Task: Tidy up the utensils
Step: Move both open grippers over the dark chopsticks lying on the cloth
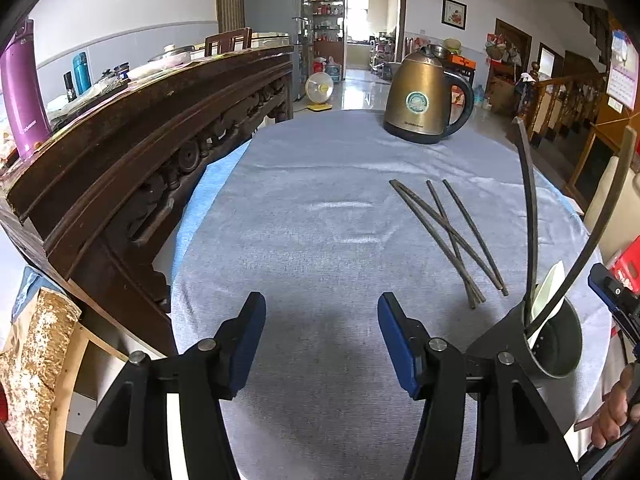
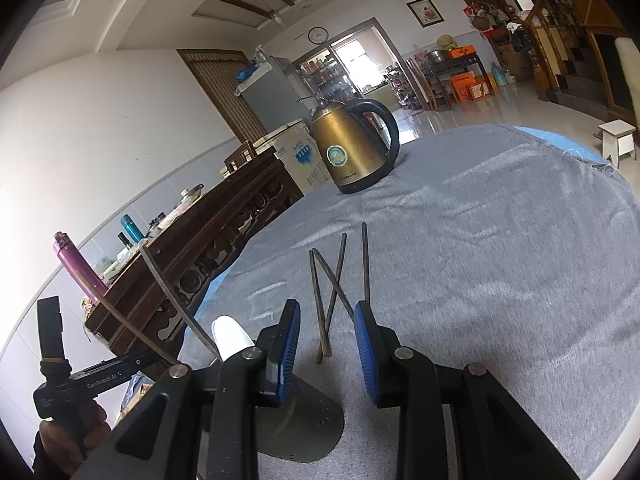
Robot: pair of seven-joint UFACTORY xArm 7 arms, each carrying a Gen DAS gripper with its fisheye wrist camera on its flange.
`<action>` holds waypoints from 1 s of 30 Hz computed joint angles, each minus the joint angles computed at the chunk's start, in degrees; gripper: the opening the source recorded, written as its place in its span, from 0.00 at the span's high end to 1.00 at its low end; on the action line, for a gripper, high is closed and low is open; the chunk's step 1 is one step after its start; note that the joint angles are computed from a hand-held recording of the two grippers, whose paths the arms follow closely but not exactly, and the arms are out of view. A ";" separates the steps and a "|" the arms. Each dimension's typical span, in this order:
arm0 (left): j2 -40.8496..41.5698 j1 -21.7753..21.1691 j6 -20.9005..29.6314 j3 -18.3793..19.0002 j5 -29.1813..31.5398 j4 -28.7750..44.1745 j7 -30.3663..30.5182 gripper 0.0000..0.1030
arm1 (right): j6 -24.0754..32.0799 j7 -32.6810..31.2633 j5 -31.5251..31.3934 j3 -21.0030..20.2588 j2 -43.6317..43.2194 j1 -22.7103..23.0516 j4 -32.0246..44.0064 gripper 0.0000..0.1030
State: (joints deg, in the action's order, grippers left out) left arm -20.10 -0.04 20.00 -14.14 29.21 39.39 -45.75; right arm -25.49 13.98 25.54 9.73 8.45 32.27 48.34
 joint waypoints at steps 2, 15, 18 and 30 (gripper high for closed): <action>0.35 0.35 0.50 -0.30 0.57 0.26 -0.46 0.42 | 0.21 0.29 -0.20 0.04 0.13 -0.13 0.01 0.70; 2.99 -0.74 2.08 1.07 1.42 1.16 -1.97 0.39 | 1.37 2.66 -2.62 -0.54 1.96 -0.61 0.95 0.70; 4.17 -1.25 2.54 1.46 1.25 1.87 -2.10 0.39 | 1.50 3.28 -3.26 -0.80 2.56 -0.67 1.28 0.70; 7.39 -3.54 4.19 2.33 4.00 4.47 -3.17 0.39 | 0.31 9.33 -8.85 -0.33 3.30 -4.01 0.20 0.70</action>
